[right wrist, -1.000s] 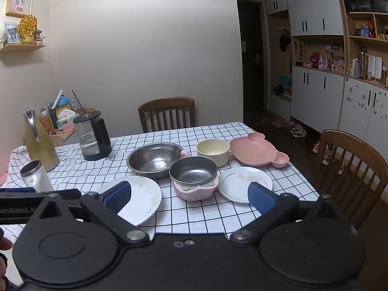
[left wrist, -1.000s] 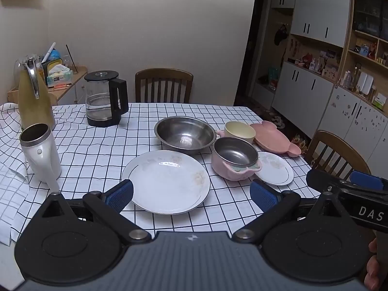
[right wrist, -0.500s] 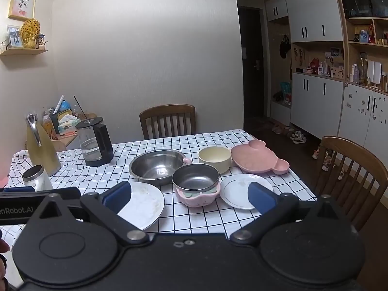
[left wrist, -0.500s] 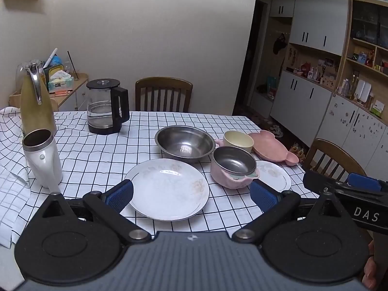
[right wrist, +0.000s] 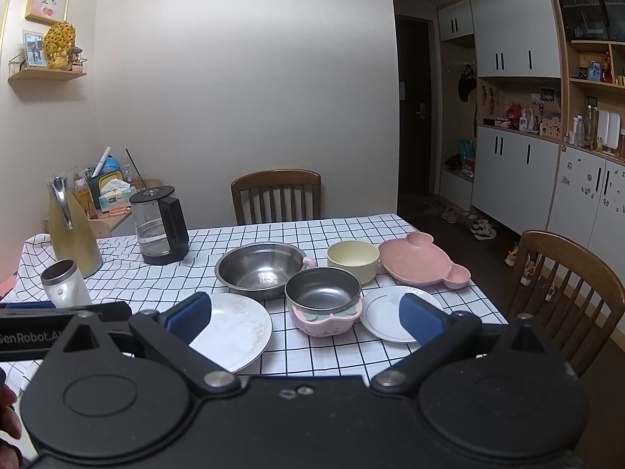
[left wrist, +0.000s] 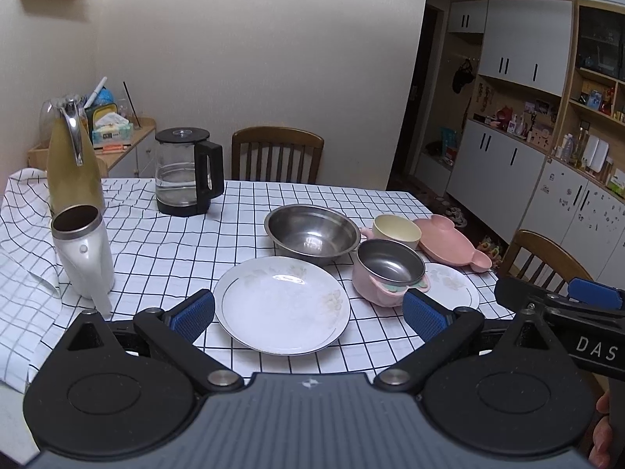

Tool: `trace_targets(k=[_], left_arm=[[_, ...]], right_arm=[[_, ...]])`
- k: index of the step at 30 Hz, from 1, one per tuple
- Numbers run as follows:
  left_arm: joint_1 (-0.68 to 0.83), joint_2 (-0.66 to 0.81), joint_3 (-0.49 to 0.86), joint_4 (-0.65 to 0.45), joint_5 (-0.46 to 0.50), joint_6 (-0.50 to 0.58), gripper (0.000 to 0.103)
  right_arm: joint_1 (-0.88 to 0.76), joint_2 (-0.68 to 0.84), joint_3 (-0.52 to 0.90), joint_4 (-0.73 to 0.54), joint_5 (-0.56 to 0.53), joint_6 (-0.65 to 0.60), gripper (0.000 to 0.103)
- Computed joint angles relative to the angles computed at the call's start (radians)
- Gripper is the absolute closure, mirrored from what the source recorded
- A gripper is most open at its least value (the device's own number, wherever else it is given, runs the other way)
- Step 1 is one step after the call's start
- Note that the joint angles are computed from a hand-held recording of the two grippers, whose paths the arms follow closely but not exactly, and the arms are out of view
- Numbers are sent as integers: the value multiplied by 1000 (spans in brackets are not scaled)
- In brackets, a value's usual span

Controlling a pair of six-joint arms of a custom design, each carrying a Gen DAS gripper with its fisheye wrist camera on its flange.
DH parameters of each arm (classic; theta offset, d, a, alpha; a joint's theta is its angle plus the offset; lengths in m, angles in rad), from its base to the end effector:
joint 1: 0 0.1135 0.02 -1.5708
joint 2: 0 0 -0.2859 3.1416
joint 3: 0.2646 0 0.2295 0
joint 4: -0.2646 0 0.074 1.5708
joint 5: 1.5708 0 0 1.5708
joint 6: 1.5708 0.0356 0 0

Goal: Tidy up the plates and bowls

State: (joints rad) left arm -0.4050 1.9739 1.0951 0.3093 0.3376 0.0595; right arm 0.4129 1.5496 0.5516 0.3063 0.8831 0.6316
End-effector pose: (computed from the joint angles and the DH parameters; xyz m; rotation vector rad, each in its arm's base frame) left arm 0.3725 -0.1725 0.1862 0.6891 2.0434 -0.5624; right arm 0.2481 0.0787 0.1841 0.6457 1.8971 -0.3425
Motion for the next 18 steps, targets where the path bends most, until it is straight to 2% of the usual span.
trace_targets(k=[14,18], left_arm=[[20,3,4,12,59,-22,0],[16,3,5,19,48,-19,0]], right_arm=[[-6,6,-11,21,-10,33,0],[-12,3,-23,42,-18,27,0]])
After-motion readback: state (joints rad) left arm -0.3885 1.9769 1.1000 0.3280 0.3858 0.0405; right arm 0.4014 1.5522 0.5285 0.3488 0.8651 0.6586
